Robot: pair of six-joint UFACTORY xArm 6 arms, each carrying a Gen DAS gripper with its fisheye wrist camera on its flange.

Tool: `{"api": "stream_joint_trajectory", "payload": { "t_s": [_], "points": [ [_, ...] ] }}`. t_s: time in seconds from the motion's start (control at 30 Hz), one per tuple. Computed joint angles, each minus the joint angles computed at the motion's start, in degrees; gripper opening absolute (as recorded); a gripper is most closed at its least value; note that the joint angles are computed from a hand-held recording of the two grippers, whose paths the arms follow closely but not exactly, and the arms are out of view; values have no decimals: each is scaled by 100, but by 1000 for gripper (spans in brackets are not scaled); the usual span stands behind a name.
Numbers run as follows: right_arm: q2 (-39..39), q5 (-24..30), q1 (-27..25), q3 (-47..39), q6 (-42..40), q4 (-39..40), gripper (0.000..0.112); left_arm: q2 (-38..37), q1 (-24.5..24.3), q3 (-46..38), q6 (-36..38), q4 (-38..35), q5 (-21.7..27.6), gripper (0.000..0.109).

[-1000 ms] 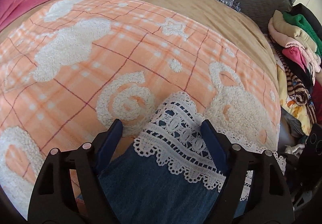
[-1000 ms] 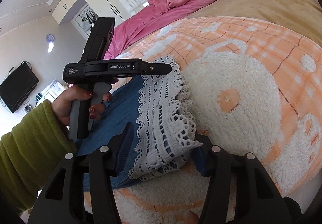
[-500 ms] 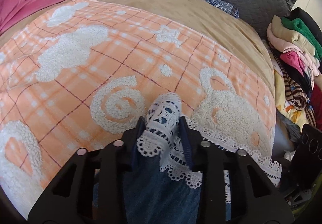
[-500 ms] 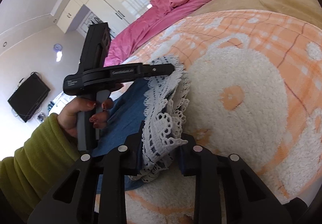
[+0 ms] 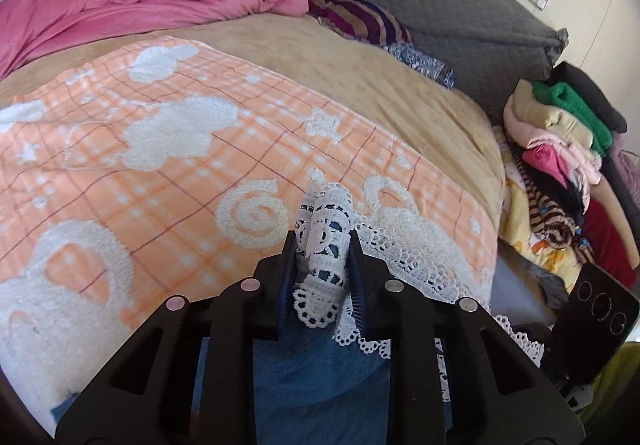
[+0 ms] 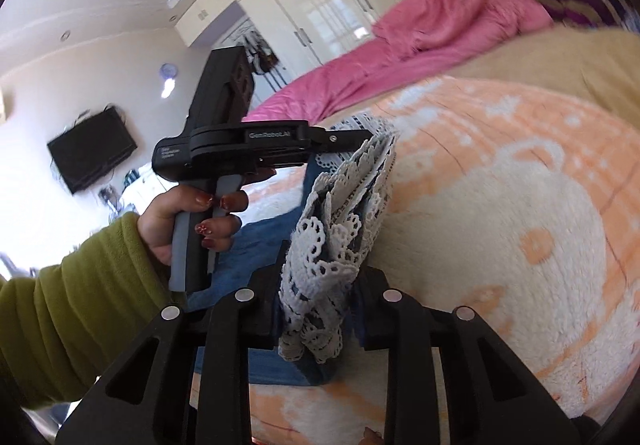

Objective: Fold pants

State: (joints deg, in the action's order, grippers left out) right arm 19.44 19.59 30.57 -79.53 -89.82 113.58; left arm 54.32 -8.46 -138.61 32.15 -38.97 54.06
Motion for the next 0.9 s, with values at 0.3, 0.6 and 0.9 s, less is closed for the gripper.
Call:
{"api": "stream_joint_trajectory", "payload": {
  "t_s": [0.3,0.6,0.9],
  "points": [
    [319,-178,658,-669,1371,-1739,25,-1683,472,2622,820,-702,-824,17],
    [1228,-259,1221,-1424,3290,-4478,25,-2550,902,4119,412,-830,-1500,29],
    [1463,-304,1612,-1513,4155,-6234,31,-3482,1484,5727,1489,-3212,-1666,58]
  ]
}}
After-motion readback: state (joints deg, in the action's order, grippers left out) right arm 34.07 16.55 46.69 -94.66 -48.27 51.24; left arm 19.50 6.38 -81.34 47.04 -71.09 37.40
